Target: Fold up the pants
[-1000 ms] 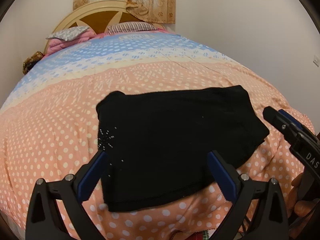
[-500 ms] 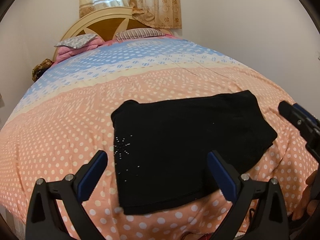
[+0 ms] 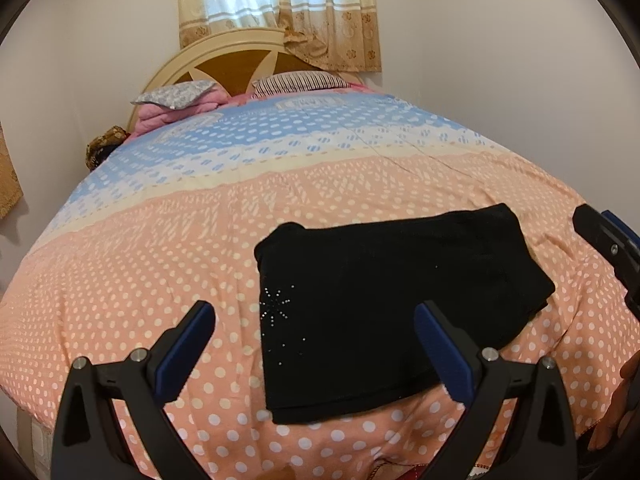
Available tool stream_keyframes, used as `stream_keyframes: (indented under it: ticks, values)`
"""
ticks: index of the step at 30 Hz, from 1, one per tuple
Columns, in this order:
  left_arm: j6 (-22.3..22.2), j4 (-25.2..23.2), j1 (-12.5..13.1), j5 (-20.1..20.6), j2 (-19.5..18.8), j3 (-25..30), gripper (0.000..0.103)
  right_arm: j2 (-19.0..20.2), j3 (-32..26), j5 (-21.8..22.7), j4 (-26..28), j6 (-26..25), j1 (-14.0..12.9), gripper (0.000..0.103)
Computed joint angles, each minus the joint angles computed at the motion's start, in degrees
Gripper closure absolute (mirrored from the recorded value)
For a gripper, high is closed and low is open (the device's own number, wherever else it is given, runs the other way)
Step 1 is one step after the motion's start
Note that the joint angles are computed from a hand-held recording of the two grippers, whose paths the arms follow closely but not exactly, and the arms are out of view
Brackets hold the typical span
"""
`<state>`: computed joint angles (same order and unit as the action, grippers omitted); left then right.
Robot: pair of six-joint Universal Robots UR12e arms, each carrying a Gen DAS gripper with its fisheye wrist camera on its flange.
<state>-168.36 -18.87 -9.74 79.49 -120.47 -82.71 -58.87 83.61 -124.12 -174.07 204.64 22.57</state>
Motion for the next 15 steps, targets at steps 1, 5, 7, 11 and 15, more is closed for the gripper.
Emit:
stream_keyframes:
  ticks: [1, 5, 7, 11, 15]
  values:
    - [0.0, 0.2, 0.0, 0.1, 0.0, -0.1, 0.001, 0.0, 0.0, -0.1, -0.3, -0.2, 0.1, 0.029]
    - [-0.4, 0.7, 0.0, -0.1, 0.1, -0.2, 0.001, 0.0, 0.0, -0.3, -1.1, -1.0, 0.2, 0.028]
    - [-0.5, 1.1, 0.0, 0.1, 0.2, -0.3, 0.001, 0.0, -0.1, -0.4, -1.1, -1.0, 0.3, 0.028]
    - [-0.7, 1.8, 0.1, 0.4, 0.3, -0.5, 0.001, 0.0, -0.1, -0.3, -1.0, -0.9, 0.3, 0.028]
    - [-0.9, 2.8, 0.0, 1.3, 0.3, -0.6, 0.001, -0.1, -0.1, -0.3, -0.8, -0.6, 0.3, 0.028]
